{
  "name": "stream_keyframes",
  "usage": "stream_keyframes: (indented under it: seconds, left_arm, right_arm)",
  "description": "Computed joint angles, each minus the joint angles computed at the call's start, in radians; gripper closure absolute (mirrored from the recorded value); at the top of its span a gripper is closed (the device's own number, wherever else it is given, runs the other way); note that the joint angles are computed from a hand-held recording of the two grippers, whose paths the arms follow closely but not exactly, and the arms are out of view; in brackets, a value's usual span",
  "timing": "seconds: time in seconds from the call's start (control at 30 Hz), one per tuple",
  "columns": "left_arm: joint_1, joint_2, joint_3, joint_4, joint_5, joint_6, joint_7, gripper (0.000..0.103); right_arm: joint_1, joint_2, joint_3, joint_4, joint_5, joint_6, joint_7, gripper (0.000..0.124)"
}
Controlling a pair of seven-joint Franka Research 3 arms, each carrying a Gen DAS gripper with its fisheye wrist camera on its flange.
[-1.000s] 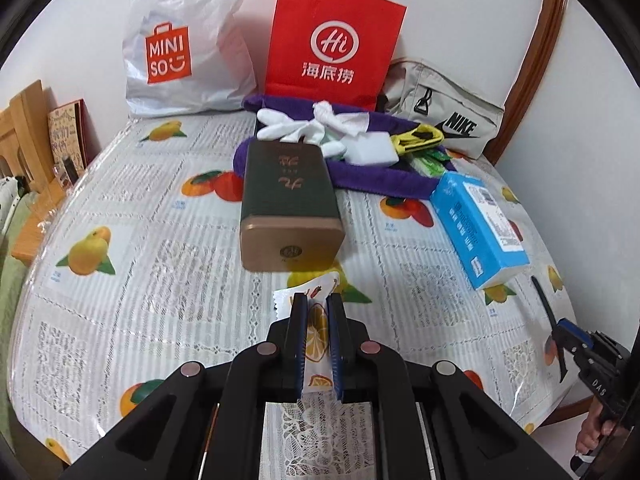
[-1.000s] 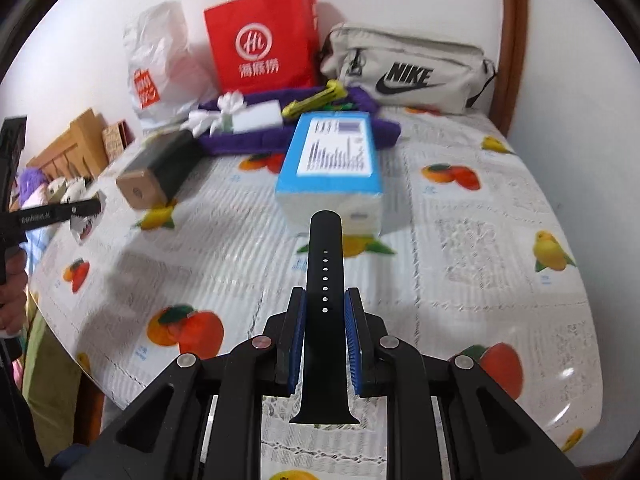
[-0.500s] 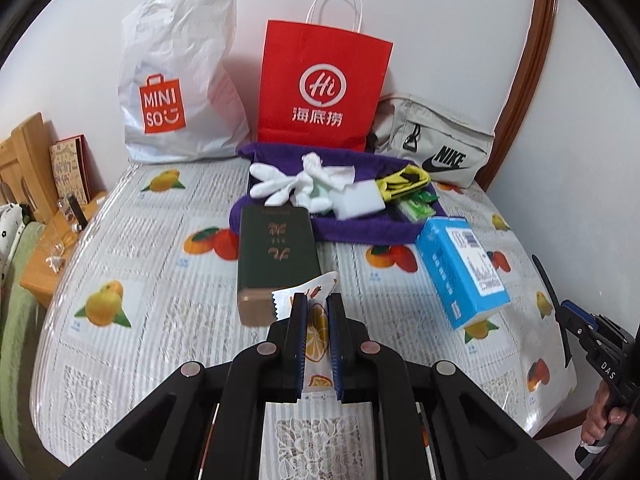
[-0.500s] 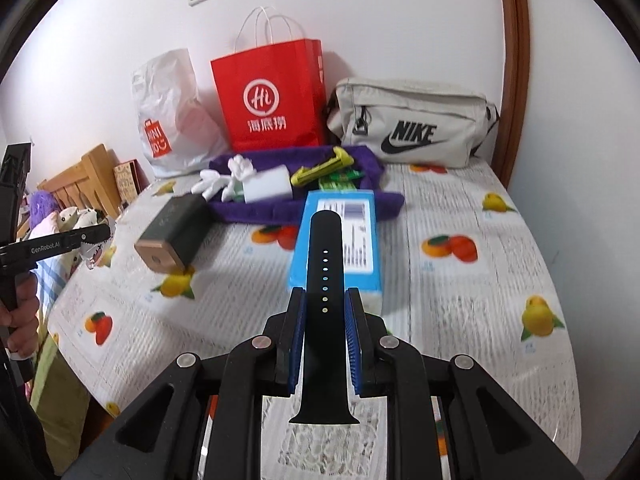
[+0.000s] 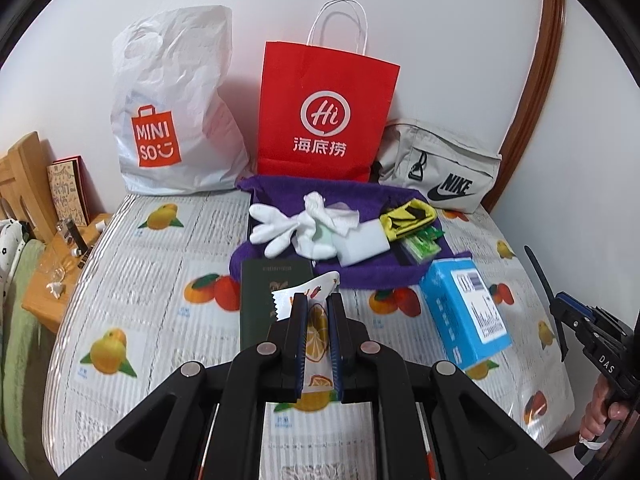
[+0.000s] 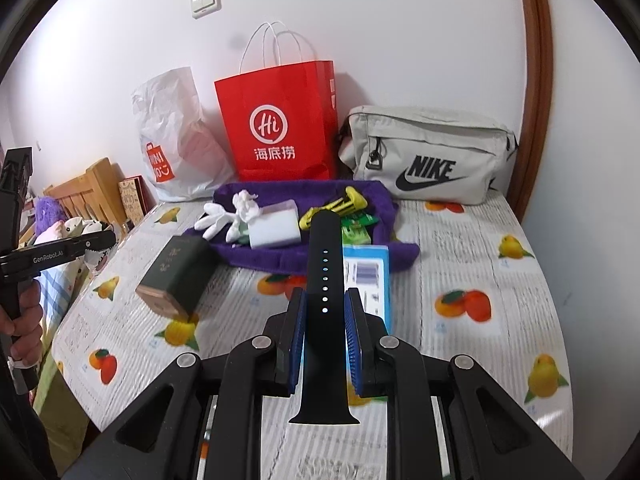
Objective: Organize soft objects
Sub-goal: 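Carry the snack packet and black strap toward the purple towel with both grippers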
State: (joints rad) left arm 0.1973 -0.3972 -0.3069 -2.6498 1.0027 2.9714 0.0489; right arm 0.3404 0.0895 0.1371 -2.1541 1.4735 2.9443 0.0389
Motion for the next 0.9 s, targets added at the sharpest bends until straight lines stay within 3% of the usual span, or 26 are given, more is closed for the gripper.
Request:
stream_keyframes:
  seconds: [0.13,0.37,0.57,0.9]
  left_arm:
    - [0.007,0.052,0.011,0.049,0.012,-0.005,0.015,0.093]
    - [-0.008,0.153,0.060,0.137,0.060,-0.006,0.013,0.093]
    - [-0.039,0.265,0.121,0.226,0.087,-0.007,0.023,0.093]
    - [-0.101,0.437,0.232,0.367,0.026,0.013,0.142,0.093]
  right_arm:
    - [0.006,0.052,0.009,0.064,-0.040,0.024,0.031,0.105]
    - [-0.016,0.153,0.035,0.184,-0.183,-0.004,0.160,0.105]
    - [-0.031,0.276,0.067,0.322,-0.359,-0.004,0.299,0.105]
    - [0.005,0.518,0.037,0.609,-0.708,-0.073,0.605,0.105]
